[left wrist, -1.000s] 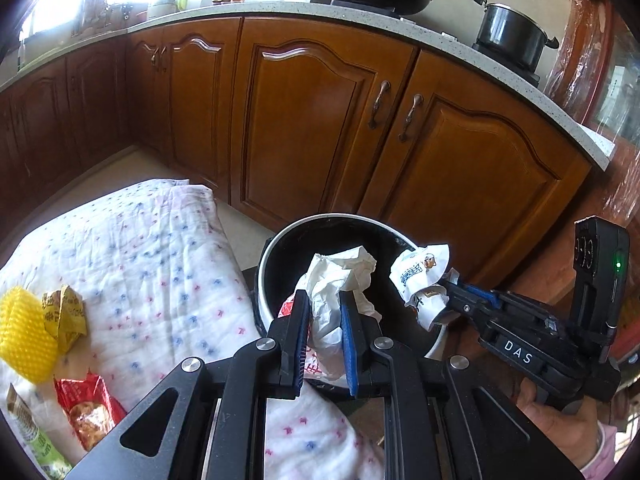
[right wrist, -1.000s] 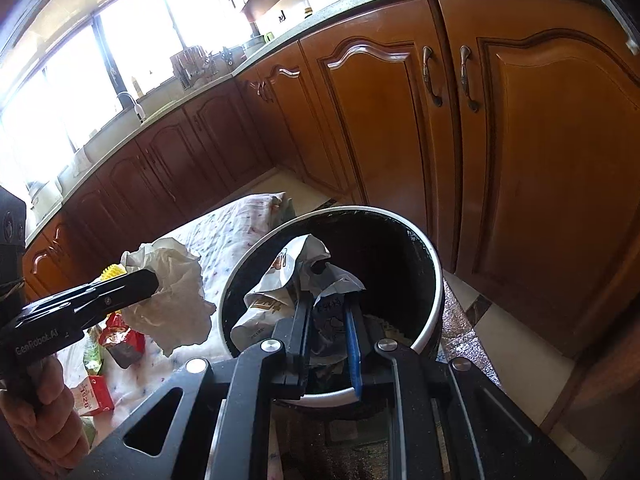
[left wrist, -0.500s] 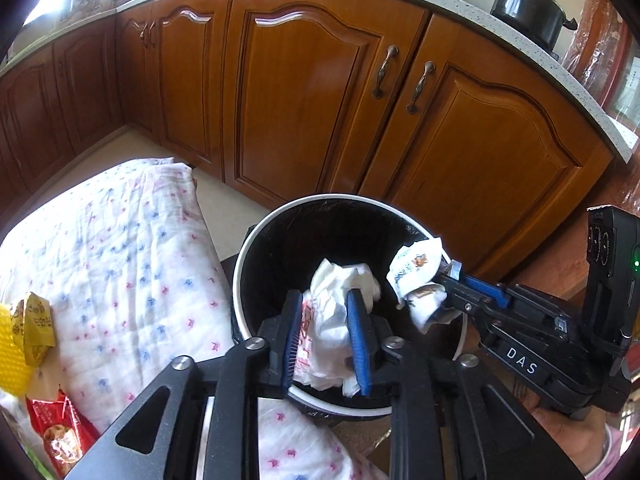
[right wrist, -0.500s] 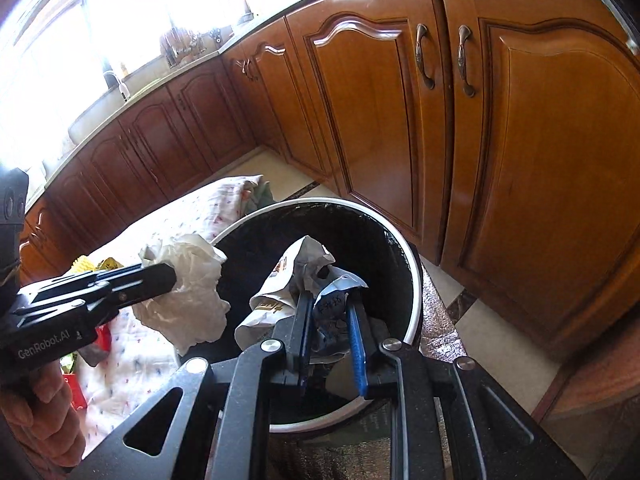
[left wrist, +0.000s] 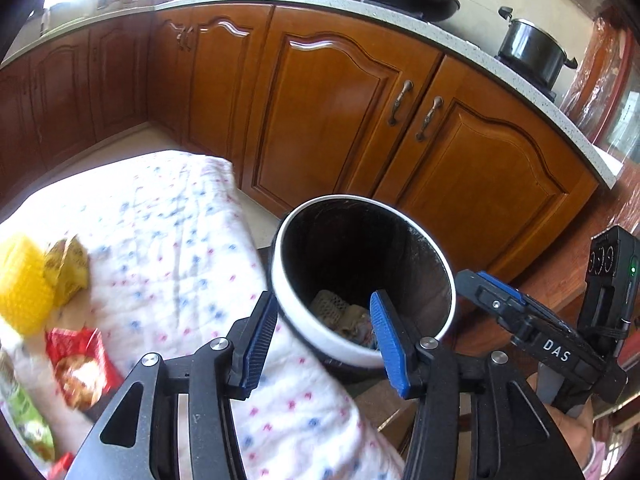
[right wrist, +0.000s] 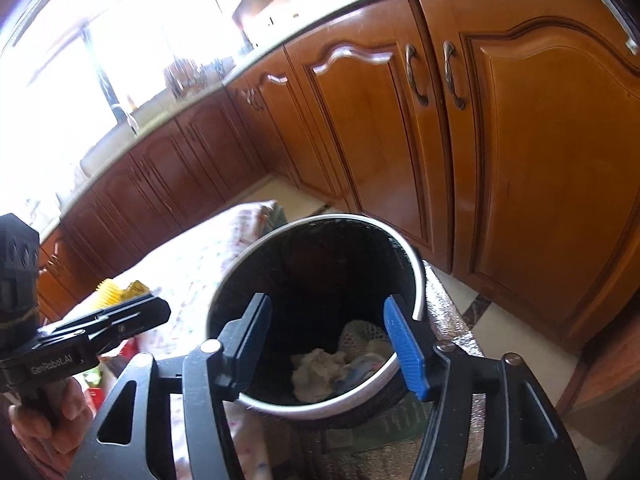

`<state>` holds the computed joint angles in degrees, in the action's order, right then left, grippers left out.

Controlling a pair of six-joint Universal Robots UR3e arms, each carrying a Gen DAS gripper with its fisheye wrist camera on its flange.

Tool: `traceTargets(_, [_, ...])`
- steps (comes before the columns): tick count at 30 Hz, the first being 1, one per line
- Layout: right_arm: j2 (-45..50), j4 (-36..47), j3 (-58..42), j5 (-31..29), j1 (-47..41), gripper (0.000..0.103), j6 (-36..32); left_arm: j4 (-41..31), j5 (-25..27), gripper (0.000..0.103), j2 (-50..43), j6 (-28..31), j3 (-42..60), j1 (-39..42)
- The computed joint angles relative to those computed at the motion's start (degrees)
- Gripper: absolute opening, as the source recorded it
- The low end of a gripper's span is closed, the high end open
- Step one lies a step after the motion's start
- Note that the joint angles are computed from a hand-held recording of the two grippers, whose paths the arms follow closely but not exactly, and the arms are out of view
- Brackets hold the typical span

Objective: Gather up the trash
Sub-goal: 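Move both tools back over the table toward the cartons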

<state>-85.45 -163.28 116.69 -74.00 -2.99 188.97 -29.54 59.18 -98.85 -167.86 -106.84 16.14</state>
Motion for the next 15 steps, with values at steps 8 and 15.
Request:
traceTargets(8, [-4.7, -7.7, 8.9, 1.3, 5.2, 0.072, 6.9, -6.3, -5.8, 0.048, 22.5, 9.9, -20.2, 13.8])
traceTargets(15, [-4.0, -10.4, 9.5, -0.3, 12.2, 0.073, 11.9, -41.9, -14.5, 0.048, 47.0, 32.9, -24.7, 36.0])
